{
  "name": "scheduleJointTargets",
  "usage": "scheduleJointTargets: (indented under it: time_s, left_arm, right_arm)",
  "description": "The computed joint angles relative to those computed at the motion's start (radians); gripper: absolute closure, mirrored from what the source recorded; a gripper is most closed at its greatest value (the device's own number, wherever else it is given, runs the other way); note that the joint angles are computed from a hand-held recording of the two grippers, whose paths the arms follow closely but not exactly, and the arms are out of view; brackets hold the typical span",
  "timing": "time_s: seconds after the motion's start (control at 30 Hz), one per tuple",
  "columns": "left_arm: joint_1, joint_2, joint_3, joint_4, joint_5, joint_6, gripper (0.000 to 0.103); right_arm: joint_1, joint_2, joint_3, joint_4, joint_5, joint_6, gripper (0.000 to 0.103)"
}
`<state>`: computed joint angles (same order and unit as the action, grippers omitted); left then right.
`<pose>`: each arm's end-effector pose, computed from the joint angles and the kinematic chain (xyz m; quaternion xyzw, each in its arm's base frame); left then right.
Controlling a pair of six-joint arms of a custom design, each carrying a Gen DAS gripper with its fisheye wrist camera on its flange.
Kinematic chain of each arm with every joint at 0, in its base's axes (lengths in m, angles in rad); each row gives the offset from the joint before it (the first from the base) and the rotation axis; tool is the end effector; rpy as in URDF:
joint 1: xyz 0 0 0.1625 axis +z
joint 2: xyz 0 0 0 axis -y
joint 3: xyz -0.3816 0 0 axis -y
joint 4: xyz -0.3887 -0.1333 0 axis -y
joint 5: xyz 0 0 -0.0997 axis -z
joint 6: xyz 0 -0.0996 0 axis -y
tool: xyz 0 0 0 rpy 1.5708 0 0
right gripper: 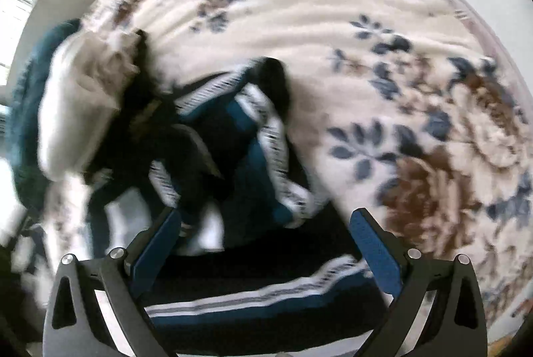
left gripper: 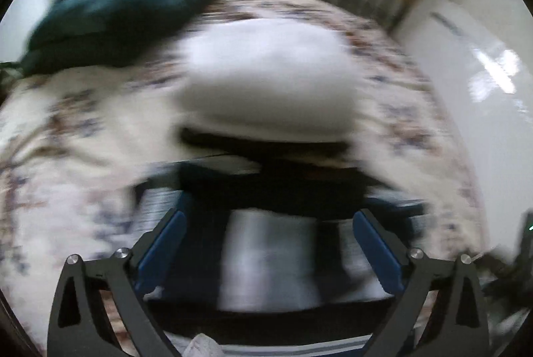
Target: Fold small clothes
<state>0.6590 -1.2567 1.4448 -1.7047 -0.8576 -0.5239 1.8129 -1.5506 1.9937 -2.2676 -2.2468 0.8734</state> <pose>-0.3491 -0.5214 0.3721 0.1898 0.9174 -0.2104 0.2795 0.1828 -0.4440 0.3272 -0.3304 -0.8766 0.2754 0.2159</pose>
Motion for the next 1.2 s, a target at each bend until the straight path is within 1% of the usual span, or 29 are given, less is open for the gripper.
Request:
scheduleJointTargets:
  time_s: [0.03,0.07,0.1,0.17,0.2,0.23,0.27,0.3,0.33,0.37,0.4,0.43,0.47,0.5,0.53,0.63,0.7,0.73,0.8,0.87,0.9,0.93,0.97,1.0,1.03,1.07,1.1,1.13,1.2]
  left_arm:
    - [0.013,-0.022,0.008,0.045,0.039,-0.021,0.000]
    - [0.028,-0.037,0.006,0.100,0.075,-0.050,0.000]
    - [0.052,-0.055,-0.001,0.187,0.114,-0.101,0.000]
    - [0.081,-0.076,-0.014,0.292,0.152,-0.171,0.000]
    - [0.100,-0.093,-0.017,0.343,0.179,-0.214,0.000]
    - [0.110,-0.104,-0.015,0.362,0.190,-0.237,0.000]
    - [0.123,-0.117,-0.017,0.384,0.201,-0.263,0.000]
    - [0.128,-0.126,-0.013,0.399,0.207,-0.288,0.000]
    - [0.136,-0.132,-0.013,0.405,0.212,-0.301,0.000]
    - [0.141,-0.139,-0.010,0.403,0.211,-0.306,0.000]
    - [0.148,-0.143,-0.008,0.397,0.204,-0.313,0.000]
    - [0.153,-0.142,-0.002,0.382,0.199,-0.321,0.000]
    - [0.162,-0.137,-0.005,0.366,0.195,-0.317,0.000]
    - [0.171,-0.132,-0.003,0.337,0.177,-0.304,0.000]
    - [0.175,-0.127,-0.004,0.321,0.166,-0.296,0.000]
    - [0.184,-0.102,-0.008,0.267,0.122,-0.255,0.000]
    - [0.191,-0.081,-0.006,0.243,0.100,-0.223,0.000]
    - [0.193,-0.074,-0.002,0.232,0.089,-0.210,0.000]
    - [0.200,-0.056,0.007,0.207,0.064,-0.176,0.000]
    - [0.203,-0.041,0.020,0.196,0.057,-0.148,0.000]
    - [0.204,-0.035,0.027,0.193,0.056,-0.134,0.000]
    - [0.203,-0.032,0.035,0.194,0.060,-0.125,0.000]
    - [0.203,-0.031,0.043,0.196,0.063,-0.116,0.000]
    - [0.202,-0.031,0.054,0.201,0.062,-0.104,0.000]
    - [0.202,-0.035,0.062,0.205,0.060,-0.100,0.000]
    - [0.201,-0.040,0.071,0.207,0.057,-0.098,0.000]
    - [0.200,-0.052,0.085,0.206,0.054,-0.098,0.000]
    - [0.201,-0.058,0.091,0.210,0.051,-0.101,0.000]
    - [0.206,-0.067,0.101,0.219,0.037,-0.112,0.000]
  right_arm:
    - [-0.001,0.016,-0.007,-0.035,0.023,-0.020,0.001]
    - [-0.021,0.043,-0.020,-0.083,0.066,-0.068,0.001]
    - [-0.029,0.071,-0.039,-0.090,0.077,-0.085,0.001]
    - [-0.055,0.142,-0.093,-0.079,0.092,-0.139,0.002]
    - [-0.072,0.188,-0.129,-0.064,0.101,-0.172,0.006]
    - [-0.086,0.223,-0.155,-0.054,0.109,-0.199,0.009]
    - [-0.102,0.259,-0.180,-0.049,0.129,-0.236,0.016]
    - [-0.115,0.301,-0.211,-0.036,0.143,-0.273,0.040]
    - [-0.116,0.324,-0.228,-0.024,0.128,-0.287,0.080]
    - [-0.104,0.352,-0.254,-0.001,0.088,-0.299,0.097]
    - [-0.080,0.372,-0.271,0.008,0.032,-0.299,0.100]
    - [-0.060,0.374,-0.272,-0.012,-0.003,-0.297,0.101]
    - [-0.043,0.363,-0.272,-0.017,-0.010,-0.284,0.101]
    - [-0.021,0.350,-0.272,-0.006,-0.049,-0.255,0.101]
    - [-0.012,0.328,-0.259,-0.021,-0.052,-0.241,0.101]
    - [-0.001,0.266,-0.245,0.053,-0.112,-0.153,0.101]
    - [-0.012,0.239,-0.252,0.155,-0.150,-0.096,0.101]
    - [-0.021,0.233,-0.256,0.192,-0.159,-0.075,0.101]
    - [-0.047,0.220,-0.265,0.276,-0.149,-0.044,0.101]
    - [-0.082,0.219,-0.283,0.365,-0.108,-0.017,0.101]
    - [-0.094,0.232,-0.309,0.432,-0.094,0.014,0.098]
    - [-0.097,0.244,-0.331,0.476,-0.090,0.042,0.089]
    - [-0.089,0.255,-0.356,0.514,-0.101,0.072,0.086]
    - [-0.073,0.269,-0.376,0.531,-0.124,0.092,0.076]
    - [-0.058,0.282,-0.393,0.544,-0.143,0.104,0.062]
    - [-0.035,0.295,-0.405,0.524,-0.163,0.092,0.057]
    - [-0.010,0.313,-0.415,0.463,-0.165,0.043,0.051]
    - [0.004,0.333,-0.424,0.399,-0.139,-0.025,0.049]
    - [0.026,0.426,-0.506,0.321,-0.041,-0.187,0.046]
